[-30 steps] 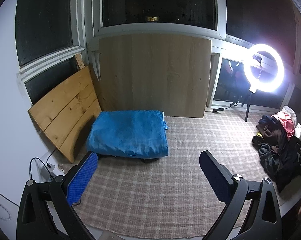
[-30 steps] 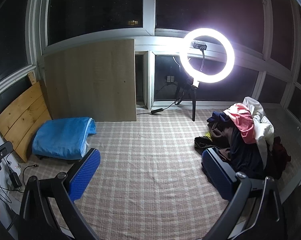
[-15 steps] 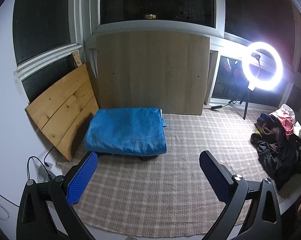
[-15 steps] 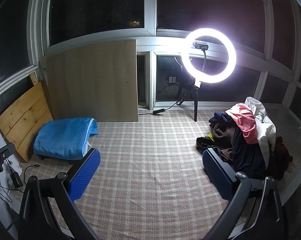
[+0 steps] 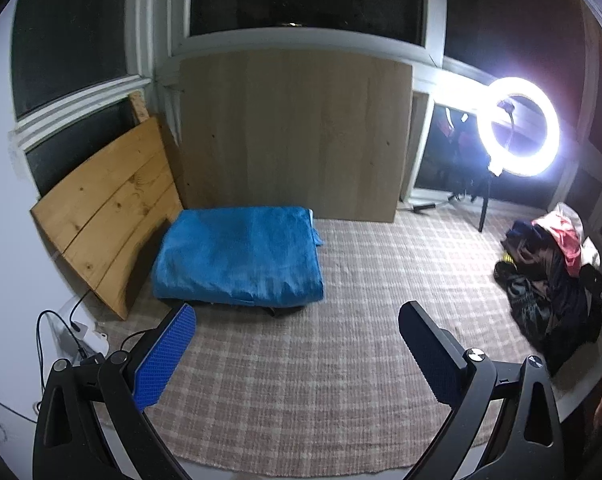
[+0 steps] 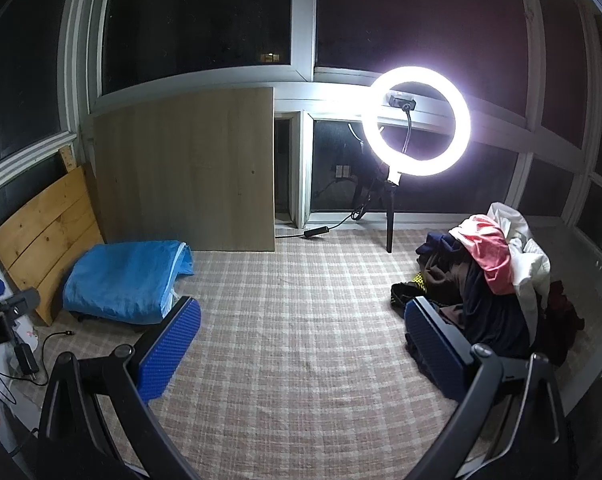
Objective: Fold clothes
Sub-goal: 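Move both grippers toward the pile of clothes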
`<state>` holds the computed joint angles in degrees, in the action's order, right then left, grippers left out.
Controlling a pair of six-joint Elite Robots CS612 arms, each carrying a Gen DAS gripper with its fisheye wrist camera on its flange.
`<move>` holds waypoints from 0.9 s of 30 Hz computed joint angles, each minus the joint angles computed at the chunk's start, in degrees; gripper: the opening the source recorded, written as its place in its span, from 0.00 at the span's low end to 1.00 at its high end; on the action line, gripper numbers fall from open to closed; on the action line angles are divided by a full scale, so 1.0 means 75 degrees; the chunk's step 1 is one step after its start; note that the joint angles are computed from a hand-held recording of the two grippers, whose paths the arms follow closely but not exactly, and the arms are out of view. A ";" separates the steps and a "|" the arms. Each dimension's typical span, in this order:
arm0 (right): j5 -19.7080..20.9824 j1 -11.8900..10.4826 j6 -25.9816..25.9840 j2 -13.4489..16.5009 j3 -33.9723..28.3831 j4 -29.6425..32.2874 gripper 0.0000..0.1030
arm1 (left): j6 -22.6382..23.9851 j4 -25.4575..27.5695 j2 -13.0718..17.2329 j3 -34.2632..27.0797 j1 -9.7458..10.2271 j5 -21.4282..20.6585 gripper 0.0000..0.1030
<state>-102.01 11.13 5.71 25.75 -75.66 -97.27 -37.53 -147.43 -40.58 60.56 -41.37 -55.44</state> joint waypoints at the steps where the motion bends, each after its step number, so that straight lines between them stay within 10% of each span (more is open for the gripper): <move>1: -0.0002 -0.0001 0.0019 0.0017 -0.0014 -0.0009 1.00 | 0.0082 0.0063 0.0035 -0.0050 -0.0011 0.0038 0.99; 27: -0.1981 0.0049 0.1110 0.0389 -0.0705 0.1102 1.00 | 0.2059 -0.0362 0.0965 -0.1349 0.0147 -0.2577 0.97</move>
<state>-116.87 11.49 14.04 28.67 -80.94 -89.01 -22.09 -150.14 -33.34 50.44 -40.27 -74.77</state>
